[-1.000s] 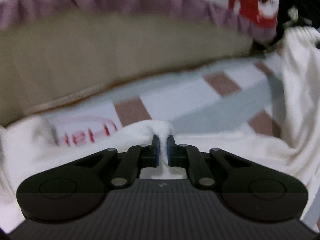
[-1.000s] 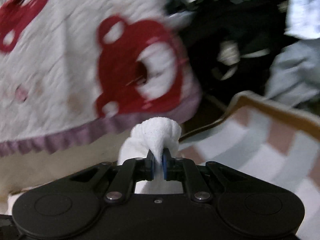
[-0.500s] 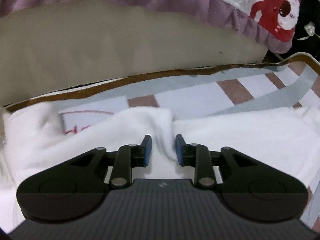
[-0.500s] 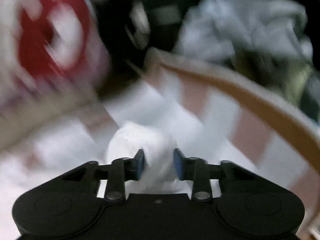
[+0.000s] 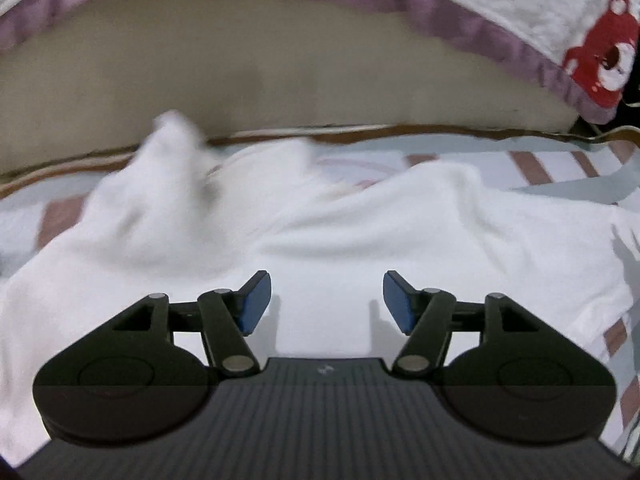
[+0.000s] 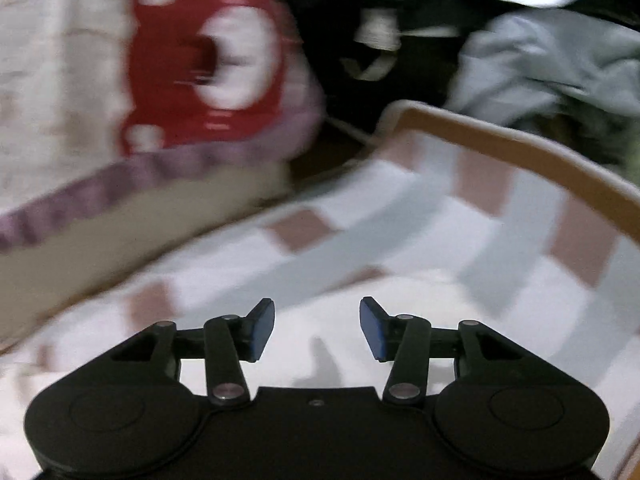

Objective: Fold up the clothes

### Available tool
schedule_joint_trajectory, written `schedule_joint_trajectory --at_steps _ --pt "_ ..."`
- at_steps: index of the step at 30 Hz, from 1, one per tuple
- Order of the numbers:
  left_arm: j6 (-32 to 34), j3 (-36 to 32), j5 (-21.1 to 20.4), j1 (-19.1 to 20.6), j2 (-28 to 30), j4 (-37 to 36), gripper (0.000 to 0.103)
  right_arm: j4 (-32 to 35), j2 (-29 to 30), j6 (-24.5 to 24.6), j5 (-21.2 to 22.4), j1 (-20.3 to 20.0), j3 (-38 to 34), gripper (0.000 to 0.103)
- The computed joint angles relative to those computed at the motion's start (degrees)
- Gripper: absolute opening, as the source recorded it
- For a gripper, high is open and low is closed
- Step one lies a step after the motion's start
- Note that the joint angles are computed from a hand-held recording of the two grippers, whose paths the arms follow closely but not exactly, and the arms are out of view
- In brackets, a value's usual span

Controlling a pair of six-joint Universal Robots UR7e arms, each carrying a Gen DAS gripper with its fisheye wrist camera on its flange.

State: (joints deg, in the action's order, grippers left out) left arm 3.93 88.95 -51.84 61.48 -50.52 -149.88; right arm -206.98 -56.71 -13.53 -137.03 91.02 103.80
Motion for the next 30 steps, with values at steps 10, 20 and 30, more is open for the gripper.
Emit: schedule_joint_trajectory --at_steps 10,20,30 --pt "-1.87 14.44 13.88 2.52 -17.86 -8.47 0.066 9.79 10.34 1.74 17.74 5.31 -2.77 0.053" --pt "-17.17 12.23 4.09 15.43 -25.61 -6.06 0.066 18.2 18.43 -1.64 23.31 11.23 -6.71 0.057" --pt "-21.75 7.24 -12.2 23.1 -22.13 -6.17 0.066 26.63 22.05 -6.93 22.08 14.82 -8.4 0.058"
